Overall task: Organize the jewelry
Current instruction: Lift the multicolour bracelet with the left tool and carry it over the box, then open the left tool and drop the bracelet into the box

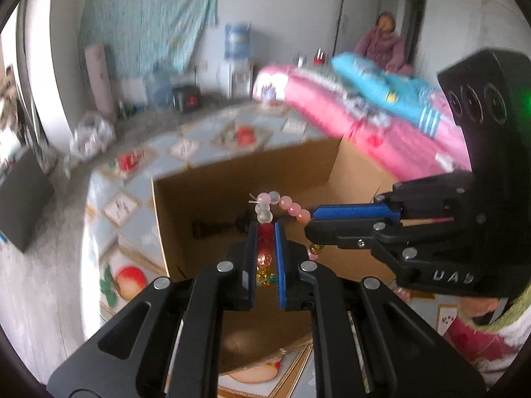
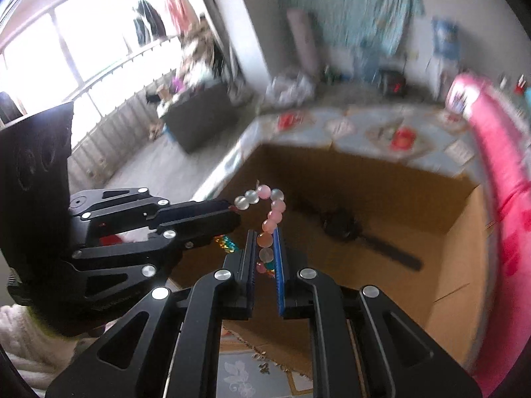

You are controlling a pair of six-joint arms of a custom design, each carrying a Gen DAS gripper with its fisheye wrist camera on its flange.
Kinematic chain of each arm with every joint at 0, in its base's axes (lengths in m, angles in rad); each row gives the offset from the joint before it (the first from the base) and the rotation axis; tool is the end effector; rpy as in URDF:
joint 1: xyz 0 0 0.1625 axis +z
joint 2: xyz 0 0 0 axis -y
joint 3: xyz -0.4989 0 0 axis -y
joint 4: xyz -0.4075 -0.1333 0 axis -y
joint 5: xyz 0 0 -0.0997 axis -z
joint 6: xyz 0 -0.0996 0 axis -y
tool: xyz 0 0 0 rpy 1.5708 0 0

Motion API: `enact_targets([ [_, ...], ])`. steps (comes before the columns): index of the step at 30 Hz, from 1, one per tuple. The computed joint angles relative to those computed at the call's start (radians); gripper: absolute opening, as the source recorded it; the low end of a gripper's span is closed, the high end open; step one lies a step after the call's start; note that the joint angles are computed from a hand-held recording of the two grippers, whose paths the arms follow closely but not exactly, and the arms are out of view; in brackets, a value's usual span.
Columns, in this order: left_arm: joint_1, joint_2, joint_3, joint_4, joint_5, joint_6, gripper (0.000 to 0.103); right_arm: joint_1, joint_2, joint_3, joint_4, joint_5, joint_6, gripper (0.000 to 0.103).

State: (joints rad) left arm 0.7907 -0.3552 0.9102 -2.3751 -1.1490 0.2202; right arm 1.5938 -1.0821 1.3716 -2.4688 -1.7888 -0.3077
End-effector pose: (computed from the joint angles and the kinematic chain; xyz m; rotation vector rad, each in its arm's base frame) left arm -0.5326 -0.7857 0.0578 1.2599 2.4599 -0.4961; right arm 0.1293 -0.7594 0.4639 0.3571 -2.7106 0.8069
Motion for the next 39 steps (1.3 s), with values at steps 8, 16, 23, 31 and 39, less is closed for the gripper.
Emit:
enact_targets([
  [8,0.017,0.048,-0.088,0.195,0.093,-0.048,0.02,-0.06,0.151,-0.28,0.49,0.063,0.145,0.011],
  [16,0.015,-0.022,0.062,-0.063,0.1,-0.007,0.036,-0.085,0.138,-0.232,0.424,0.061,0.207,0.011],
  [23,0.016,-0.132,0.28,-0.32,0.092,-0.029,0.047,-0.081,0.093,-0.186,0.408,0.034,0.197,0.011],
  [31,0.025,-0.227,0.493,-0.506,0.034,-0.087,0.057,-0.063,0.074,-0.15,0.329,0.019,0.179,0.016],
  [39,0.02,-0.245,0.57,-0.574,0.017,-0.034,0.064,-0.056,-0.098,0.136,-0.026,0.08,0.105,0.031],
])
